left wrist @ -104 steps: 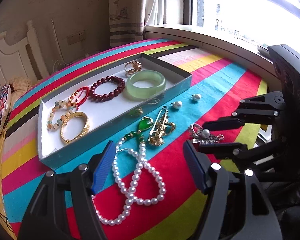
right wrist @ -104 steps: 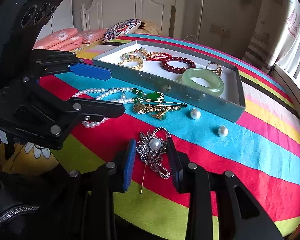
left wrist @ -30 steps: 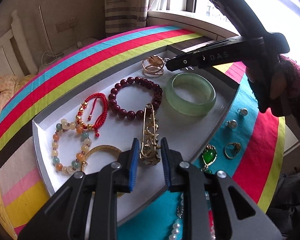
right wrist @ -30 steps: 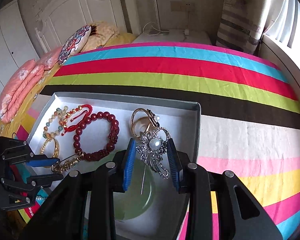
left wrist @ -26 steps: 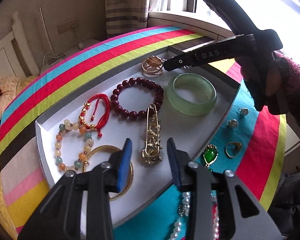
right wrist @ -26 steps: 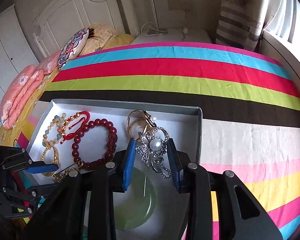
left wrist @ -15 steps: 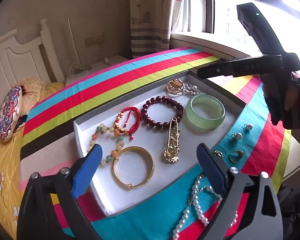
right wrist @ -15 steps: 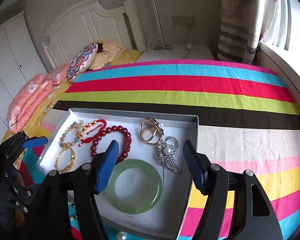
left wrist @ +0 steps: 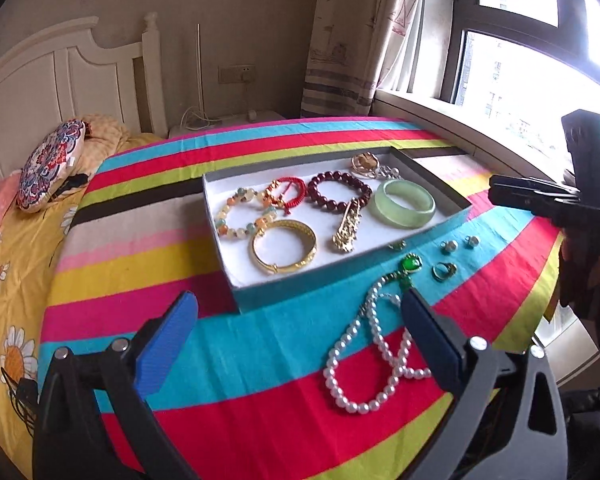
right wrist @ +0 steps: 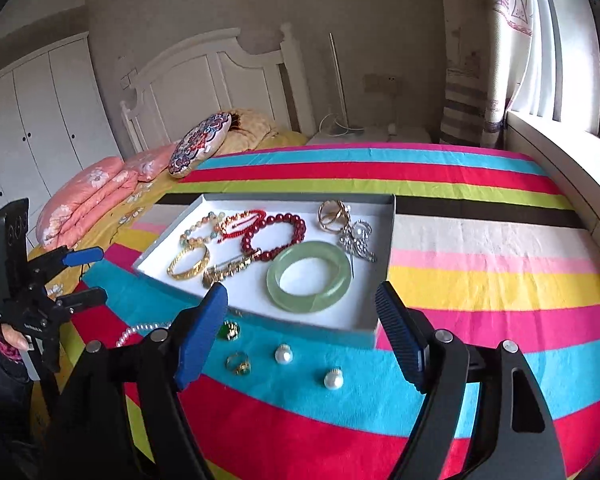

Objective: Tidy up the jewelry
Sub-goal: 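Withdraw both tools from the box toward the remaining jewelry, then grasp the gold ring with green stone with the right tool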

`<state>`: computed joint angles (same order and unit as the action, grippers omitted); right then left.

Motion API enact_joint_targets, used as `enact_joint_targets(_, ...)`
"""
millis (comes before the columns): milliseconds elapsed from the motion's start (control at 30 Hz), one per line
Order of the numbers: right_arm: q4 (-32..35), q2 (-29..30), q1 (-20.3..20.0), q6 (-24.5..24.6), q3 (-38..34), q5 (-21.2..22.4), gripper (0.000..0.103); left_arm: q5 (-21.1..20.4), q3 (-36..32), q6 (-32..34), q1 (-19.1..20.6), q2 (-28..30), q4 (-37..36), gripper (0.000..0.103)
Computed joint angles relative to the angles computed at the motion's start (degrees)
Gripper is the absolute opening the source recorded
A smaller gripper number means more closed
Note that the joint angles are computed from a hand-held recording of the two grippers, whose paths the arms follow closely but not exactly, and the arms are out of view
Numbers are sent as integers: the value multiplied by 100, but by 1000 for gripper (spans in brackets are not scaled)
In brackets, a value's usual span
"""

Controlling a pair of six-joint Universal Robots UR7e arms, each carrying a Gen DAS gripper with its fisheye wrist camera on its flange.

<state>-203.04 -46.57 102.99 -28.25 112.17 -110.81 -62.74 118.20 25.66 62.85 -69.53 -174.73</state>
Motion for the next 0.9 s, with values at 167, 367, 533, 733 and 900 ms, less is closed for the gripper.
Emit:
enact_joint_targets(167, -17, 122, -63, -82, 293, 9, 75, 130, 388, 27, -184, 55, -74, 101)
enact_joint_targets(367, -1, 452, 91, -557, 242, -206, 75, 268, 629, 212, -374, 275, -281, 101)
enact_joint_targets(533, 320, 562, 121, -554, 115, -249, 73, 43, 619, 86, -319, 295, -97, 101)
enact_joint_targets(733, 1060, 670, 188, -640, -311, -523, 64, -76, 479, -12, -265, 365, 159, 97)
enact_joint_targets(900, 1502, 701, 197, -853, -556, -548, 63, -174, 400, -16, -239, 367, 351, 89)
